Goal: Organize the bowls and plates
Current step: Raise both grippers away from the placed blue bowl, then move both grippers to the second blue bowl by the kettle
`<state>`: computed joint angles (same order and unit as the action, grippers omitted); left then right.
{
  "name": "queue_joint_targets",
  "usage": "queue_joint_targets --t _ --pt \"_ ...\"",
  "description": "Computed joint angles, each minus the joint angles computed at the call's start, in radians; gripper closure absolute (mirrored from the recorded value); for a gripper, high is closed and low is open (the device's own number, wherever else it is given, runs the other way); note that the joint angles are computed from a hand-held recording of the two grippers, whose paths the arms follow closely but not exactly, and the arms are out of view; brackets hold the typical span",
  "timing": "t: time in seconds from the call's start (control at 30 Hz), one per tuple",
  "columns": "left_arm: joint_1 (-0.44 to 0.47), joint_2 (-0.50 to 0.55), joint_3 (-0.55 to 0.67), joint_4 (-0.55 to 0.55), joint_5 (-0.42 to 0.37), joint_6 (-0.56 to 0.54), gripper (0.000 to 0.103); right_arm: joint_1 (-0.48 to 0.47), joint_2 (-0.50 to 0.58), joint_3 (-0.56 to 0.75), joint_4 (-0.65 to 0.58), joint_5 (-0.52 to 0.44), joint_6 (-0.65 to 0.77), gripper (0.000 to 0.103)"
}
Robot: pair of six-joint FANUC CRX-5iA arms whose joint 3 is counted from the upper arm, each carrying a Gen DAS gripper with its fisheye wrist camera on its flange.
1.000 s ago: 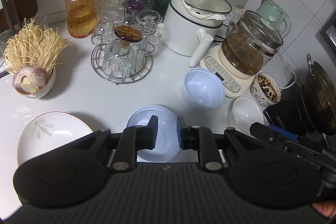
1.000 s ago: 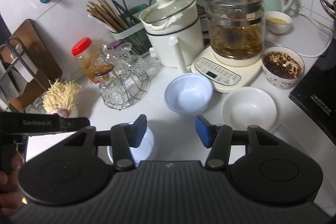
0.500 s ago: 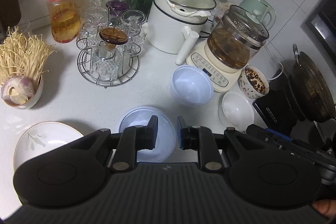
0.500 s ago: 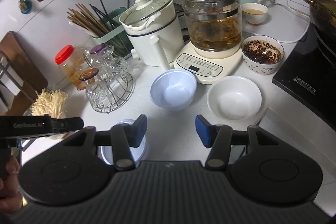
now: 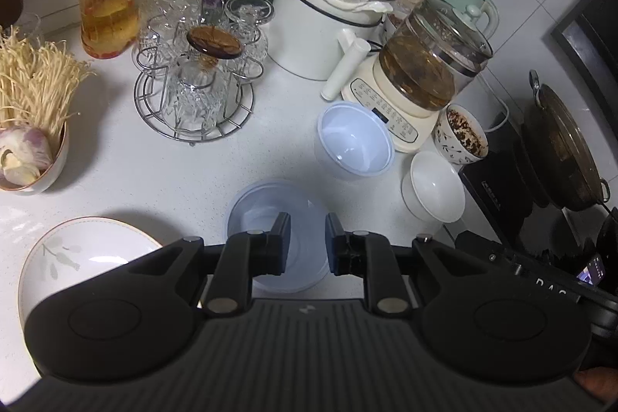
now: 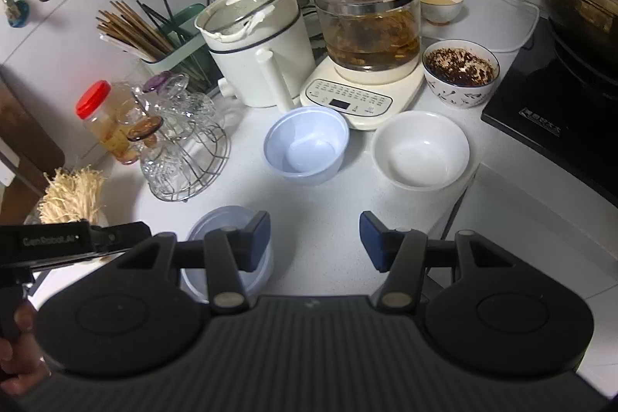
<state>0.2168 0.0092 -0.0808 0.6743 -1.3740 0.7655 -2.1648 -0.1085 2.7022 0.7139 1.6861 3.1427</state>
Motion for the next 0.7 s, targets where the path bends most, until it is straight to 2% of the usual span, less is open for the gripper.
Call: queue_joint_targets --t 0.2,0.33,0.47,0.57,0.7 --pt "-0.030 0.031 0.019 -0.015 0.025 0.026 0.081 -0.032 0.009 0.017 -0.012 -0.018 0.017 0.048" --pt "-0.071 0.062 0.037 -0.036 0.063 0.063 0.081 -0.076 0.042 0.075 -0.026 -0.078 0.054 0.049" --pt "-0.112 0.093 0.063 -0.054 0.096 0.090 0.081 -0.166 0.085 0.131 -0.095 -0.151 0.116 0.050" --pt "-0.145 0.132 0.098 -0.076 0.109 0.145 0.081 -0.208 0.095 0.143 -0.096 -0.173 0.213 0.050" --pt "-0.188 0.189 0.147 -0.097 0.119 0.223 0.080 -0.306 0.117 0.195 -0.168 -0.264 0.280 0.050"
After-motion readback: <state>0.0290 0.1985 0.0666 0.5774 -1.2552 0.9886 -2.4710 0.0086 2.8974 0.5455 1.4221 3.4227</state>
